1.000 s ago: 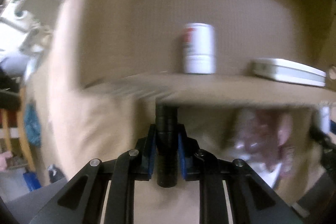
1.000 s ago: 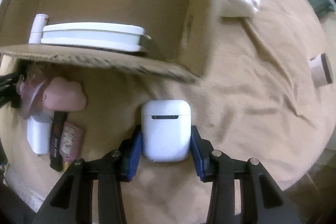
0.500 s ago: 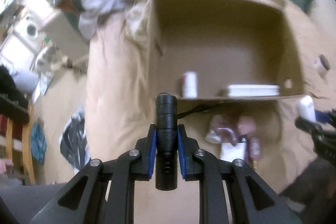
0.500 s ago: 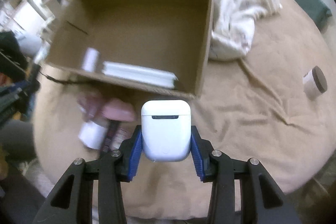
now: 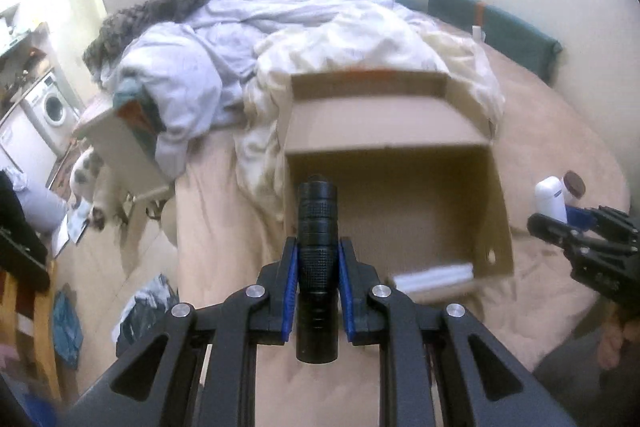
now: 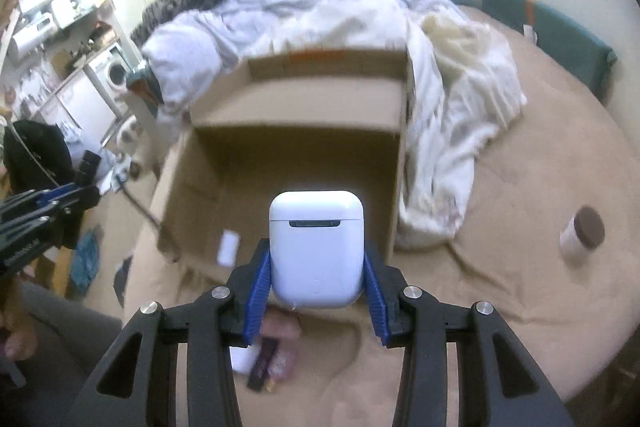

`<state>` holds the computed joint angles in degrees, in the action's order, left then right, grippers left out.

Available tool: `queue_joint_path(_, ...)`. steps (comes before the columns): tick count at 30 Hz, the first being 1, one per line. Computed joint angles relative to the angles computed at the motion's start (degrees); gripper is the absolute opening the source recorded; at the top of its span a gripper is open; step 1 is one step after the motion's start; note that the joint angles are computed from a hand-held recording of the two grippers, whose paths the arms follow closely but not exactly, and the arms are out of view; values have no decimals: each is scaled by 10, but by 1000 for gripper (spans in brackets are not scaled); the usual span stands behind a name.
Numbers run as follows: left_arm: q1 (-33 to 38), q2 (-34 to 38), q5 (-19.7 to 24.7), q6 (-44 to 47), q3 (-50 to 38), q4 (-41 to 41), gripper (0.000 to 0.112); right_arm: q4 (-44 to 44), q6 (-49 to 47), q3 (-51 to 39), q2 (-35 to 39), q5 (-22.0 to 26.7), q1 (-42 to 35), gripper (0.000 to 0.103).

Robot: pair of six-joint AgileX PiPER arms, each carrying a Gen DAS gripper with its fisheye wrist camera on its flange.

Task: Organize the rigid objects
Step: 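Place the flashlight beside the bottle while the right tool sets the earbud case on the remote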

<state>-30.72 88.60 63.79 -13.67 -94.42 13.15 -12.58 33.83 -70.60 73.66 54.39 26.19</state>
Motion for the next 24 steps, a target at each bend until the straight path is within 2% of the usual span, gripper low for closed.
queue_joint_path(7, 22, 115, 12, 23, -140, -31, 17, 49, -63, -98, 89, -4, -52, 44)
queue_joint_path(11, 34, 188, 26, 39, -198, -71, 17, 52, -62, -103, 146, -22, -58, 44)
queue_joint_path(14, 37, 218, 7, 63, -188, -95, 17, 85, -81, -84, 181, -50, -72, 44)
queue_joint_path(17, 38, 233, -30, 73, -151, -101, 17, 105, -92, -84, 220, -52, -76, 45)
queue_joint_path(21, 48, 279, -18, 81, -169, -122, 17, 92, -95, -91, 255, -47, -61, 45)
queue_joint_path(24, 50, 301, -15, 80, -174, -125, 17, 114, -108, -95, 272, -46, -61, 45)
